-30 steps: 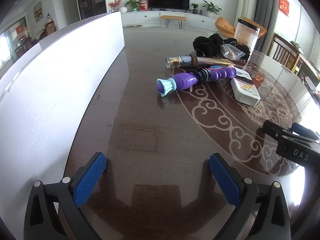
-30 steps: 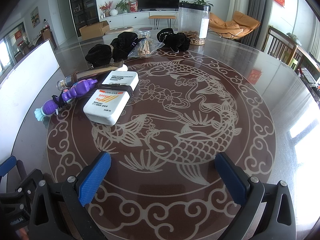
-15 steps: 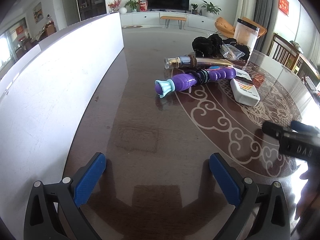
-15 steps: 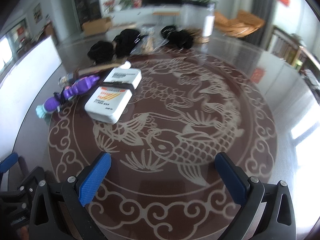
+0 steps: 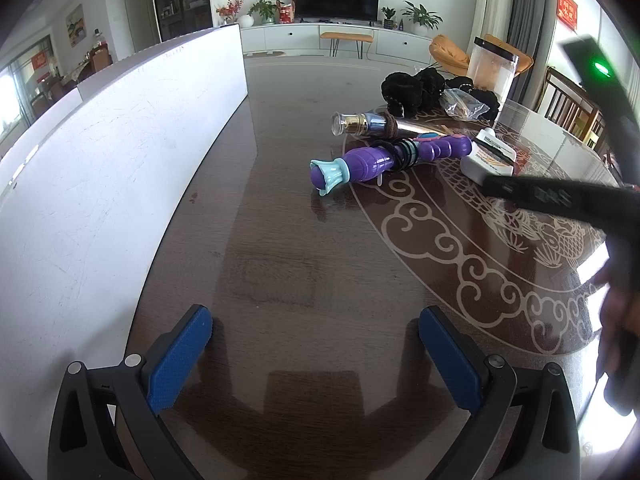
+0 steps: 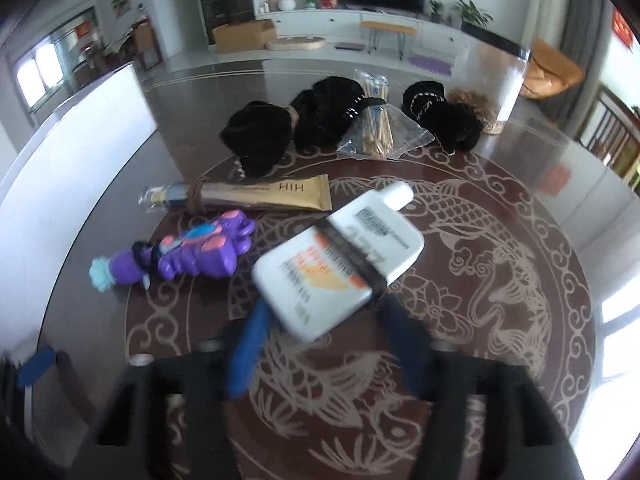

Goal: Organize objects
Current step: 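Grasp the white sunscreen bottle with the right tool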

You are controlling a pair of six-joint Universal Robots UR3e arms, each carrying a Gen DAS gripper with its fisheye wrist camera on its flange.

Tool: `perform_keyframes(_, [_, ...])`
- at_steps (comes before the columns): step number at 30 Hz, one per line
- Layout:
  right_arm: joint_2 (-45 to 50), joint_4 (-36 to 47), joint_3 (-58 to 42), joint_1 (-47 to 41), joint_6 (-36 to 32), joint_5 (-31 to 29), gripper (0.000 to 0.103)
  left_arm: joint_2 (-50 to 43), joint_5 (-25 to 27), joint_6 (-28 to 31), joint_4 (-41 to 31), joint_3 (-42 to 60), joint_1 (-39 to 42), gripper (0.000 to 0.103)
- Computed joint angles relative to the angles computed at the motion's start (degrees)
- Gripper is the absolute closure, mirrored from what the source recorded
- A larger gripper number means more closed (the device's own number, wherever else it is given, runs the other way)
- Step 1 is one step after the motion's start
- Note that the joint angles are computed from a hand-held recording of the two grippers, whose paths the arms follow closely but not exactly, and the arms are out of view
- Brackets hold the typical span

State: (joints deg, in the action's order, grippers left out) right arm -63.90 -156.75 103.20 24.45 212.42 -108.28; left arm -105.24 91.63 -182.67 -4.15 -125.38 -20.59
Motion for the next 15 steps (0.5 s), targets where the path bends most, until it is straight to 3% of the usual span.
perform_keyframes(4, [-8.23,-4.49,11.85,1.61,0.59,1.32,0.064,-0.09,0.15,-0.09,0.07,0.04,-0.11,0.0])
perform_keyframes(7, [-15.02,-8.31,21.24,-0.37,4.46,4.13,0.048,-0.29,0.34,-0.2,0.01,0.29,-0.24,0.0])
perform_keyframes(9, [-17.79,-9.95,23.78,-4.08,7.11,7.12,0.046,-0.2,0.27,-0.15,0.0,0.22,-0.17,0.0])
perform_keyframes(12, [-15.2,-7.71,18.74,-10.31,9.36,13.53,0.046,-0.21,0.2,-0.11,0.01,0.21,-0.15,0.0])
perform_keyframes(15, [-7.39,-0.18,5.64,-10.9,10.98,12.66,0.044,-0.3,0.18,-0.13,-0.07,0.37,-0.16,0.0])
